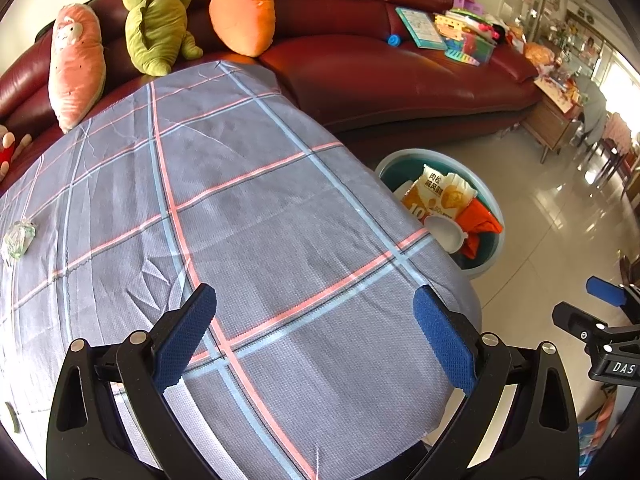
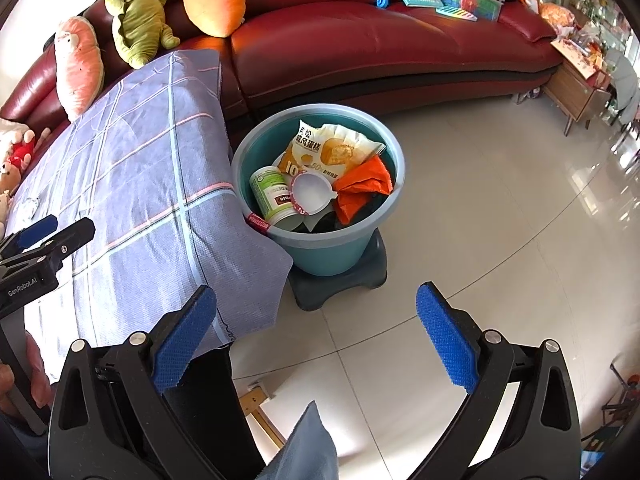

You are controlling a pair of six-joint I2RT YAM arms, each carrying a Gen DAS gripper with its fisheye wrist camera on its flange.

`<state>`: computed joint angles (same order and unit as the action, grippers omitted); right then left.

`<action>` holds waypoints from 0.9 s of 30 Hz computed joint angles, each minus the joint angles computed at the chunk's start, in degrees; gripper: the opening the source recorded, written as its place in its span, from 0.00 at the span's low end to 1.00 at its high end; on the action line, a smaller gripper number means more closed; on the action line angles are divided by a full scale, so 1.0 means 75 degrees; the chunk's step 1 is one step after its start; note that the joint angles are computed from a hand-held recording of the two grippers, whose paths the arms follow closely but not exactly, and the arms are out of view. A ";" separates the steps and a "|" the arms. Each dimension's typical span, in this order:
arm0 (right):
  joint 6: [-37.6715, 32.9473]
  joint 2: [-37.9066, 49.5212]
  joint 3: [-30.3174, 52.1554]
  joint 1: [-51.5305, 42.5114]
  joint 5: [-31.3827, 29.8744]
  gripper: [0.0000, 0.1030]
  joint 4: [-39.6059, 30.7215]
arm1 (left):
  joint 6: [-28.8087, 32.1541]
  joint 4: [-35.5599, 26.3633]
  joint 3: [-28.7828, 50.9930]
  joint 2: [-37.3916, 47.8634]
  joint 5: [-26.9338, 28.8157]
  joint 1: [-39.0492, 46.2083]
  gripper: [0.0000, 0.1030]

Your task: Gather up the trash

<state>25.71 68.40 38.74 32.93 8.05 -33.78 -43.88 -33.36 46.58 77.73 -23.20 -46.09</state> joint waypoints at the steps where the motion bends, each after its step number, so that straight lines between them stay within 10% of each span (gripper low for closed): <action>1: -0.0014 0.0004 0.0007 -0.0001 0.0033 0.93 -0.0004 | 0.0014 0.0010 0.0009 0.0017 0.0003 0.0001 0.96; 27: -0.0340 0.0129 0.0289 -0.0183 0.0233 0.93 -0.0105 | 0.0323 0.0025 0.0150 0.0188 0.0081 0.0161 0.96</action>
